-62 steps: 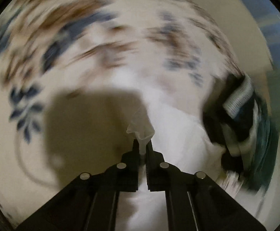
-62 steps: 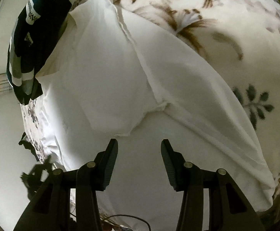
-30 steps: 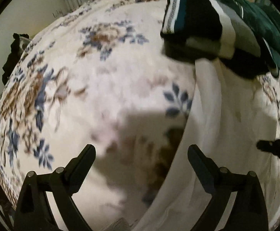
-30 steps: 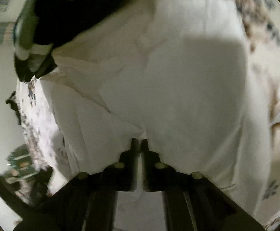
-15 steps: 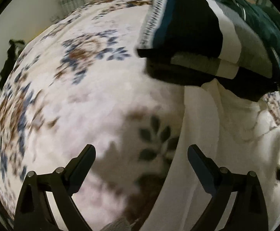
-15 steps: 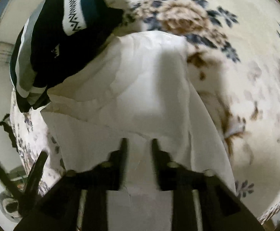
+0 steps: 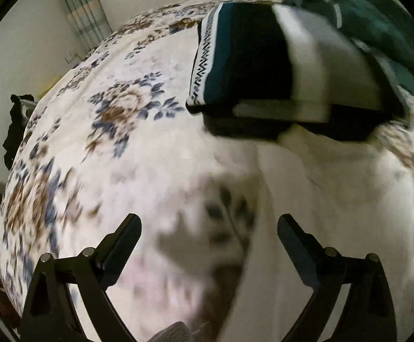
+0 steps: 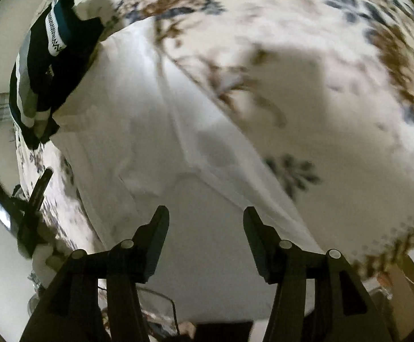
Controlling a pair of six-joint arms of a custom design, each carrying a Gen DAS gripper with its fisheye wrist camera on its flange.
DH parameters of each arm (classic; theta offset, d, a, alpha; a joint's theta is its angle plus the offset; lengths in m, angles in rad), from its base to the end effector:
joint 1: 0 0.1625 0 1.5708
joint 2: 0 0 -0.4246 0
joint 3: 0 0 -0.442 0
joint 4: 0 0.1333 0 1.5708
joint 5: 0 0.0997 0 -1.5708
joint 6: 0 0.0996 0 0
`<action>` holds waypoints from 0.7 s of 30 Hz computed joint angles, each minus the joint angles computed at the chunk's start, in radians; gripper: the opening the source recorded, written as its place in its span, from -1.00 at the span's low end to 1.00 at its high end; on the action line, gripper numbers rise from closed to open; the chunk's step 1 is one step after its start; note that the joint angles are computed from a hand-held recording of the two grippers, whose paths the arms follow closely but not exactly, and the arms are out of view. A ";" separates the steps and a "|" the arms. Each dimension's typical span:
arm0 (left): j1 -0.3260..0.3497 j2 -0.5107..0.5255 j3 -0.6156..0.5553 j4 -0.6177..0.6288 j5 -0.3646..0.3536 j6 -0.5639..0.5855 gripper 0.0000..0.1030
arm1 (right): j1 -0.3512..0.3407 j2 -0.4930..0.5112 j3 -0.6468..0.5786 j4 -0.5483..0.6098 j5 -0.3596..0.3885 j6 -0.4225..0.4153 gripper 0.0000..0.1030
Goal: Fold small clothes
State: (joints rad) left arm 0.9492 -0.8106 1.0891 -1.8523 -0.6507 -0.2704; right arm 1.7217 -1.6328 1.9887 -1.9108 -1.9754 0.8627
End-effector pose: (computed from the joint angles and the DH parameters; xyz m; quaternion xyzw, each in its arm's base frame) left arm -0.3032 -0.7883 0.2887 0.1559 0.8824 -0.1927 0.4000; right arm 0.1661 -0.4666 0.3391 -0.3398 -0.9187 0.0907 0.1794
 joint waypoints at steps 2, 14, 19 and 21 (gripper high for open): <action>-0.035 -0.068 0.074 0.065 -0.033 -0.083 0.90 | -0.011 -0.058 0.004 0.074 0.004 -0.010 0.09; -0.364 -0.181 0.443 0.401 -0.500 -0.662 0.90 | -0.252 -0.173 -0.108 0.303 0.054 -0.424 0.09; -0.432 -0.030 0.426 0.397 -0.553 -0.854 0.90 | -0.328 -0.171 -0.144 0.353 -0.005 -0.583 0.09; -0.435 0.013 0.407 0.414 -0.525 -0.911 0.90 | -0.355 -0.164 -0.142 0.369 -0.029 -0.614 0.09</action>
